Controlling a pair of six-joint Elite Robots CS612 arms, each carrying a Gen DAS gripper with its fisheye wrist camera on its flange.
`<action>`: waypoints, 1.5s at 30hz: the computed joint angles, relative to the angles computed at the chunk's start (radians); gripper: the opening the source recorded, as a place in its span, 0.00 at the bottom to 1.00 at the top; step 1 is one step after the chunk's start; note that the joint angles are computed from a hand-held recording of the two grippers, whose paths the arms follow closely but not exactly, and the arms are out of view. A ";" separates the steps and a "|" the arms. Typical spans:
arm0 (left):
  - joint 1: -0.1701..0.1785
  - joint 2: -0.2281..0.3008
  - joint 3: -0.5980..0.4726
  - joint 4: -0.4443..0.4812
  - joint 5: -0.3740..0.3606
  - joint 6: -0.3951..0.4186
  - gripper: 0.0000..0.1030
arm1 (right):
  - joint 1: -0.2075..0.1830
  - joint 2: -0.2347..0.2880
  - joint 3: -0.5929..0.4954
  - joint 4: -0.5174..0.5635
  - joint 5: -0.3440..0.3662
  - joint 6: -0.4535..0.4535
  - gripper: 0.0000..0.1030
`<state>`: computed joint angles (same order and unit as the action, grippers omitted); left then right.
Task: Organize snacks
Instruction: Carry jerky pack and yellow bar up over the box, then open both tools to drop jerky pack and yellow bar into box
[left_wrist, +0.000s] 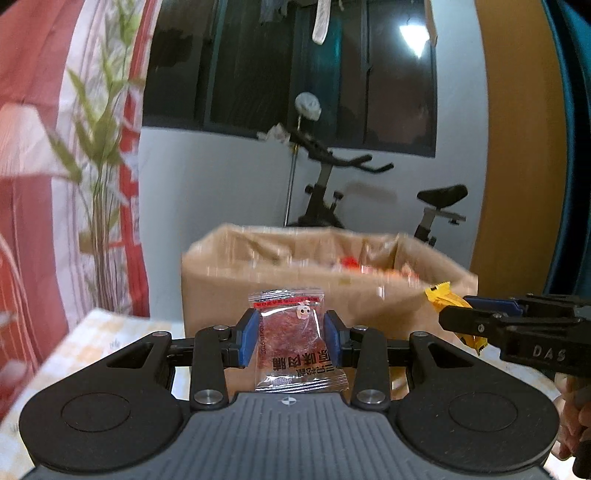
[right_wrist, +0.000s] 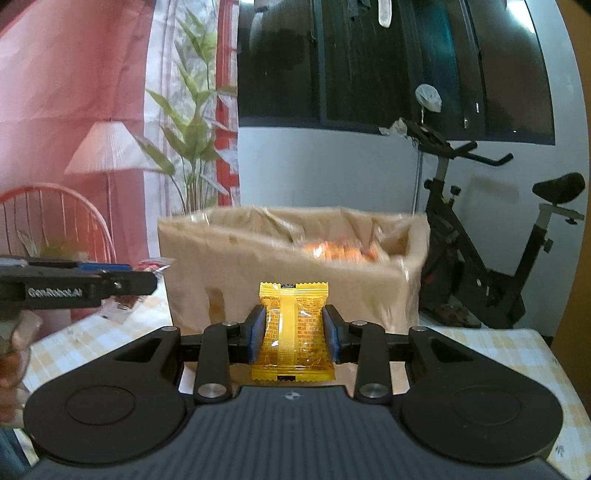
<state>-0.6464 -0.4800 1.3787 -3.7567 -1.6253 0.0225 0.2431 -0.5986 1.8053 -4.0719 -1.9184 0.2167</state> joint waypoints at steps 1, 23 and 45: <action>0.001 0.001 -0.013 -0.001 -0.004 -0.001 0.39 | -0.004 -0.006 -0.001 -0.004 0.014 0.007 0.34; 0.010 0.097 -0.361 0.334 -0.030 -0.016 0.39 | -0.110 -0.052 -0.165 0.364 0.154 0.033 0.34; 0.013 0.076 -0.358 0.438 -0.001 0.005 0.78 | -0.120 -0.072 -0.156 0.468 0.090 0.071 0.59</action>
